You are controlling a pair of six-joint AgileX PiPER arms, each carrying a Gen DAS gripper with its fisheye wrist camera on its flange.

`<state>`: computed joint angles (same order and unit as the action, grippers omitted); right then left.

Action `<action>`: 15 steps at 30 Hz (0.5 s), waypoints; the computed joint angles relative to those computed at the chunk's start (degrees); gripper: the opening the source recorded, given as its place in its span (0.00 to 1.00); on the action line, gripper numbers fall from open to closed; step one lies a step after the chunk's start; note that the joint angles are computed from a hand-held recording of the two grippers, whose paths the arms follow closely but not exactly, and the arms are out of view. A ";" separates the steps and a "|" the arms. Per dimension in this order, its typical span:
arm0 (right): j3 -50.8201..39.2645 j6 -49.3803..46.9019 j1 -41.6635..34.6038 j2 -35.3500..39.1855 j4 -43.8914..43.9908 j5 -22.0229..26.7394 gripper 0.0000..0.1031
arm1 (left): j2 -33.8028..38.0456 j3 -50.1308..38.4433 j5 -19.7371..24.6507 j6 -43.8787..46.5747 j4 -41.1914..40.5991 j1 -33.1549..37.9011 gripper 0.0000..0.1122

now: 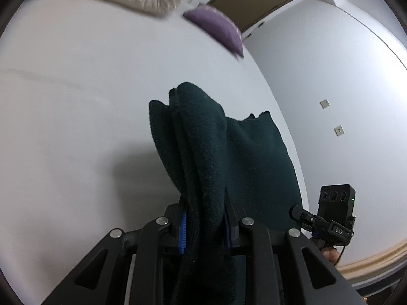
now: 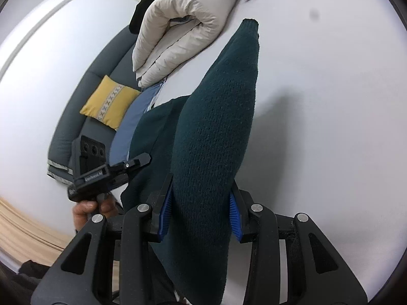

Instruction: Fold small clothes

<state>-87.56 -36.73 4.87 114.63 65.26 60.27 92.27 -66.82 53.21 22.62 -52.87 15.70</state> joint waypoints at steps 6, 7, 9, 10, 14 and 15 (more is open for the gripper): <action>18.02 -12.23 -5.92 -1.96 3.40 -2.59 0.34 | 5.32 11.36 -9.91 5.29 -5.12 -4.66 0.24; 19.61 -12.84 -6.46 0.00 3.46 -4.47 0.35 | 5.88 12.41 -9.02 8.05 -8.92 -3.31 0.25; 23.06 -19.66 -9.11 2.97 10.45 -1.93 0.34 | 5.49 12.84 -9.29 8.87 -9.65 -3.25 0.25; 25.21 -23.16 -9.89 2.50 13.14 -1.24 0.34 | 5.04 12.59 -9.79 7.67 -7.96 -3.82 0.25; 29.13 -24.98 -9.19 -1.34 13.36 -4.44 0.36 | 5.78 11.09 -9.95 6.12 -6.38 -4.22 0.27; 28.74 -24.57 -9.02 -1.21 13.12 -4.26 0.36 | 5.80 11.12 -10.37 6.25 -6.51 -4.36 0.28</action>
<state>-58.83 -61.30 -4.15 113.42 78.38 56.02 98.07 -55.70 42.84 28.87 -59.39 11.34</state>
